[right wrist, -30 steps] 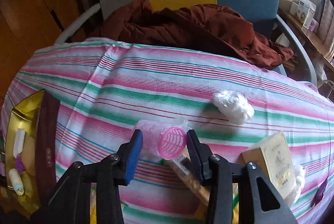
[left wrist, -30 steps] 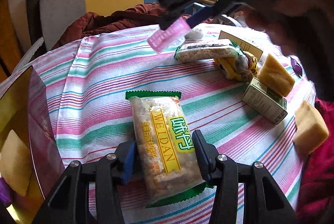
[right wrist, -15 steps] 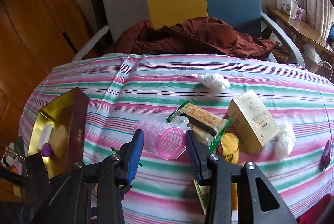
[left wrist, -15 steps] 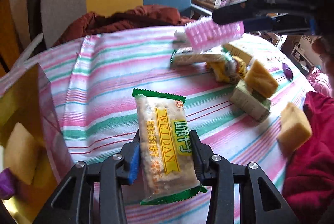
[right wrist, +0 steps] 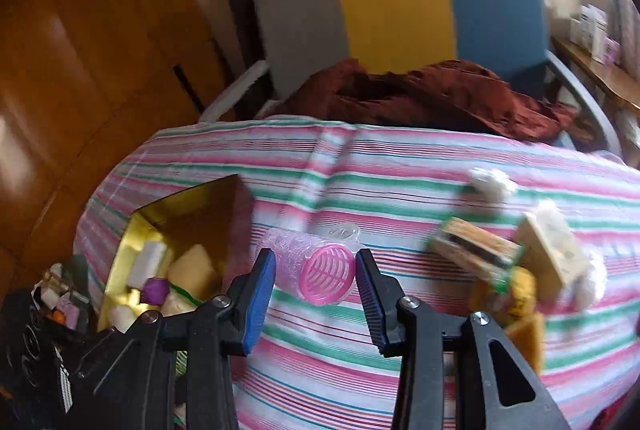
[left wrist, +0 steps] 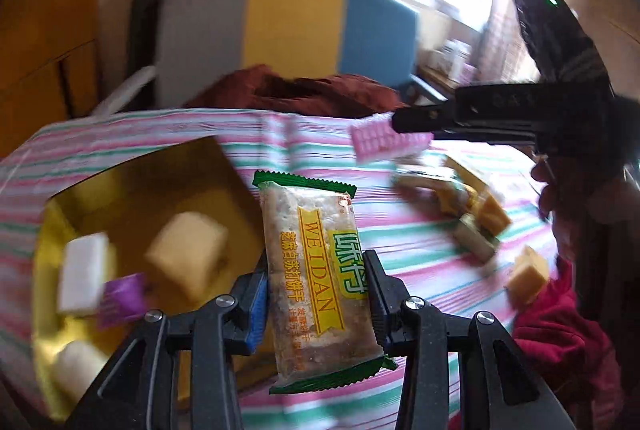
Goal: Organize objects
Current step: 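Place the biscuit packet in the gold tray with the left gripper while the right drops the pink roller there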
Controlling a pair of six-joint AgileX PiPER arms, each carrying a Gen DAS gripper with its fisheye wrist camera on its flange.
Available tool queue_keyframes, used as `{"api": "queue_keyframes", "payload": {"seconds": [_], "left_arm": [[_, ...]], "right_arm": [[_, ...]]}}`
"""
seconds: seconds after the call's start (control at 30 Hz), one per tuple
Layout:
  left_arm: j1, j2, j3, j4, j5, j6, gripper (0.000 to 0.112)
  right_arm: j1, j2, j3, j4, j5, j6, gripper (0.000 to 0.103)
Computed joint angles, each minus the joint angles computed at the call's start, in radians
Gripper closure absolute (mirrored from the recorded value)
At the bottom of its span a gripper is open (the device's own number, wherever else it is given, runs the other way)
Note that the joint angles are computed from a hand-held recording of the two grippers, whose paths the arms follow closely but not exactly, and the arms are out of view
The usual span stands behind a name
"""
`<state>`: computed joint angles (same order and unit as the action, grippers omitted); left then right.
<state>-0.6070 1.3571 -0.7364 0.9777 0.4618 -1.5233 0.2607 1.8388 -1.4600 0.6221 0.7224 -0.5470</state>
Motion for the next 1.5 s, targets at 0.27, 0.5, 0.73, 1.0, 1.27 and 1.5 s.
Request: {"api": "queue_keyframes", "payload": {"seconds": [0.27,0.5,0.73,1.0,1.27,1.5], "left_arm": [[0.183,-0.285,0.222,-0.115,0.040,0.084,0.070],[0.242,-0.331,0.326,-0.139,-0.016,0.087,0.070],[0.296,-0.295,0.371,-0.204,-0.126,0.160,0.069],[0.336,-0.306,0.390,-0.224,-0.146,0.167,0.063],[0.334,-0.427,0.391,-0.296,-0.062,0.232,0.058],[0.312,-0.519,0.395,-0.302,0.092,0.208,0.056]], "right_arm": [[0.191,0.078,-0.131,-0.056,0.012,0.099,0.062],[0.335,0.269,-0.418,-0.098,0.115,0.245,0.062],[0.441,0.578,-0.959,-0.225,0.306,0.533,0.050],[0.455,0.510,-0.797,-0.298,0.228,0.545,0.034],[0.423,0.302,-0.376,-0.271,0.062,0.450,0.029],[0.414,0.135,-0.074,-0.290,-0.088,0.399,0.025]]}}
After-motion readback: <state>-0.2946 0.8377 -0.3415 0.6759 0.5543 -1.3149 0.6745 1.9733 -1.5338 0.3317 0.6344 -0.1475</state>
